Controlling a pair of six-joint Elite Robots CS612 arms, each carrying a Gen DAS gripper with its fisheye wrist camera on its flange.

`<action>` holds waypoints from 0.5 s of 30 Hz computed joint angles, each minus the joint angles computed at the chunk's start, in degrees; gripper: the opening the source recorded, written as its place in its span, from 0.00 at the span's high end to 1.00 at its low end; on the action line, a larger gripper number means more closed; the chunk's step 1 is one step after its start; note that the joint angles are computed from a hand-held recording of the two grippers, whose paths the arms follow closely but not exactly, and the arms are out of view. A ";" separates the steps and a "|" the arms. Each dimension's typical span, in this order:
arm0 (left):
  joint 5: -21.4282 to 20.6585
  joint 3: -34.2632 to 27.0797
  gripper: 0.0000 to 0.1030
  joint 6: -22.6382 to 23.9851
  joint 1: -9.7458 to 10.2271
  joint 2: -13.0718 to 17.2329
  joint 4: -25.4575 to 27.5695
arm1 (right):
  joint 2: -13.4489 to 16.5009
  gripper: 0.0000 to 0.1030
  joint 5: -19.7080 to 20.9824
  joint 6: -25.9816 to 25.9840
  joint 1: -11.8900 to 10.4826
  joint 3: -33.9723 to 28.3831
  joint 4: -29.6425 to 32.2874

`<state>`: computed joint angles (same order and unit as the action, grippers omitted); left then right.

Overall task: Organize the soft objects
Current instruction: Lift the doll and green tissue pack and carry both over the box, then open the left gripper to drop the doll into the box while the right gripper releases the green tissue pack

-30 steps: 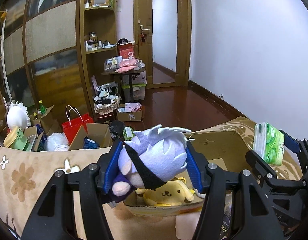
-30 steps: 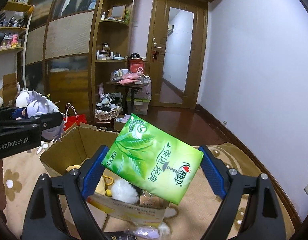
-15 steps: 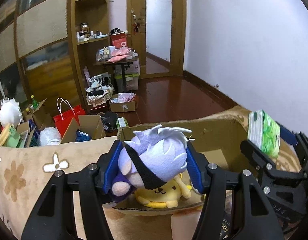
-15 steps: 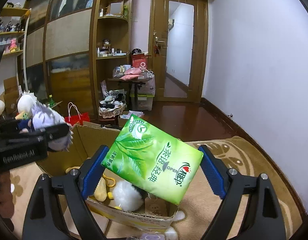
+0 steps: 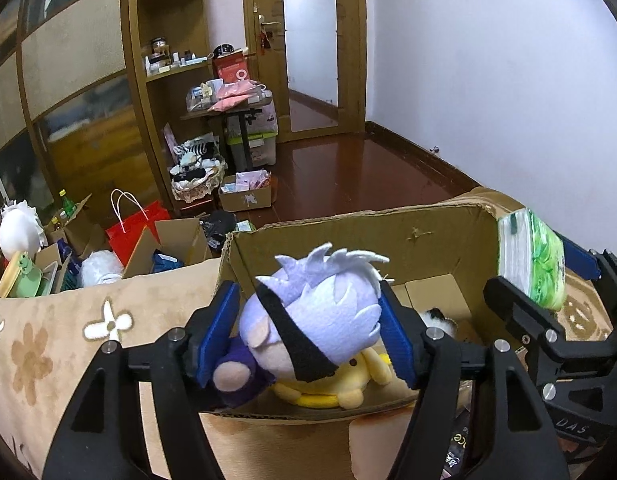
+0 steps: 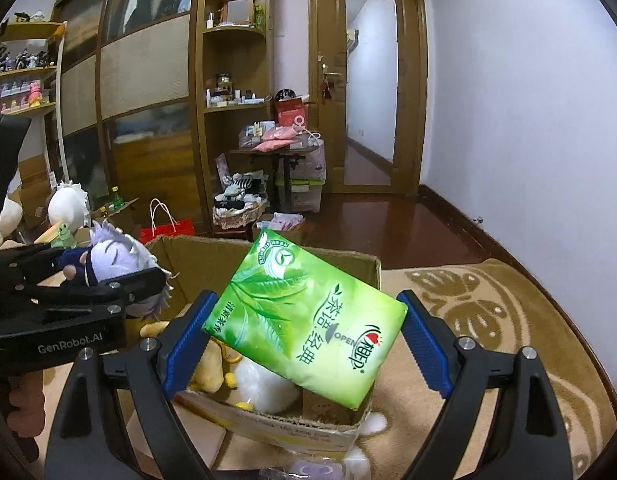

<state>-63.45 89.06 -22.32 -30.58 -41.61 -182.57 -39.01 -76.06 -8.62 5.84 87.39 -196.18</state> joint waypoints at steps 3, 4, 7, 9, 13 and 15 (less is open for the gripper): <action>-1.17 0.22 0.34 -0.15 0.25 -0.09 -0.41 | 0.15 0.09 0.92 0.02 -0.20 -0.07 0.37; -1.55 0.25 0.33 -0.11 0.29 -0.09 -0.73 | 0.22 0.09 1.21 -0.14 -0.28 -0.15 0.51; -2.73 0.14 0.33 -0.75 0.68 -0.05 -1.00 | 0.33 0.09 1.49 -0.25 -0.41 -0.15 0.89; -4.11 0.14 0.32 -2.03 0.97 -0.06 -0.80 | 0.31 0.09 1.65 0.22 -0.55 -0.10 1.02; -5.04 0.36 0.23 -4.46 1.34 -0.15 -0.73 | 0.25 0.09 2.32 0.74 -0.76 -0.16 1.36; -4.87 0.46 0.23 -4.91 1.42 -0.29 -0.41 | 0.33 0.09 2.94 0.80 -0.89 -0.41 1.94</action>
<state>-68.31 89.52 -27.23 -29.16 -41.89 -182.98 -38.68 -73.13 -7.81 4.94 86.98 -194.24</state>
